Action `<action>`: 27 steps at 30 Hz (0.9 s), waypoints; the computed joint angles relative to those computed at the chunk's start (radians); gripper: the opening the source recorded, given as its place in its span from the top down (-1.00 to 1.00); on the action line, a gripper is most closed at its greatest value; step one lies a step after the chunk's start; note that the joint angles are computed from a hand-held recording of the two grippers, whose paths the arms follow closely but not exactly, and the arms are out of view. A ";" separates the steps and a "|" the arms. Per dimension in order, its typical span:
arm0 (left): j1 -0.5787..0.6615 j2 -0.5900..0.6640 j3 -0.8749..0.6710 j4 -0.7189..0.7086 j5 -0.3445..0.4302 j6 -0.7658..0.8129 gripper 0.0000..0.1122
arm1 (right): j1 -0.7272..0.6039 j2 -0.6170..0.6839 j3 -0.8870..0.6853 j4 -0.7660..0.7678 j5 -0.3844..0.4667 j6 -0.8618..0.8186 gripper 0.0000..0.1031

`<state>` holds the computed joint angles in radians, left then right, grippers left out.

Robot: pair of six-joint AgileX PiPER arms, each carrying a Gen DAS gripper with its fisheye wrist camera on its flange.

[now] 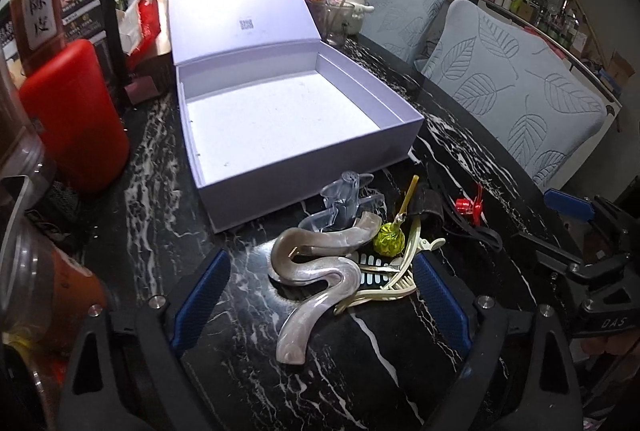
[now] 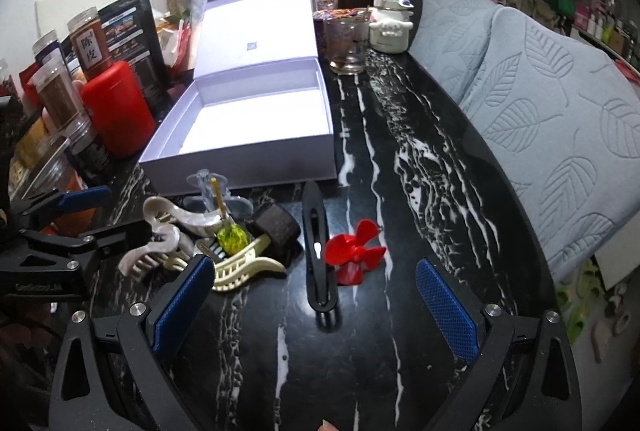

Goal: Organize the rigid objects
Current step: 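Lower the left gripper onto the pearly S-shaped hair clip and close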

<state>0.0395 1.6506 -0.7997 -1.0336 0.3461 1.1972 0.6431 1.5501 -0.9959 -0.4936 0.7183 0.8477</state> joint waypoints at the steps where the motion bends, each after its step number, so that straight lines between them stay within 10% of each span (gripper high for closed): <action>1: -0.004 0.009 0.001 -0.029 -0.009 0.032 -0.67 | -0.005 0.001 0.003 0.005 -0.004 -0.006 -1.00; 27: -0.008 0.203 -0.067 -0.172 -0.009 0.205 -0.16 | -0.109 0.054 0.042 0.075 -0.079 -0.088 -1.00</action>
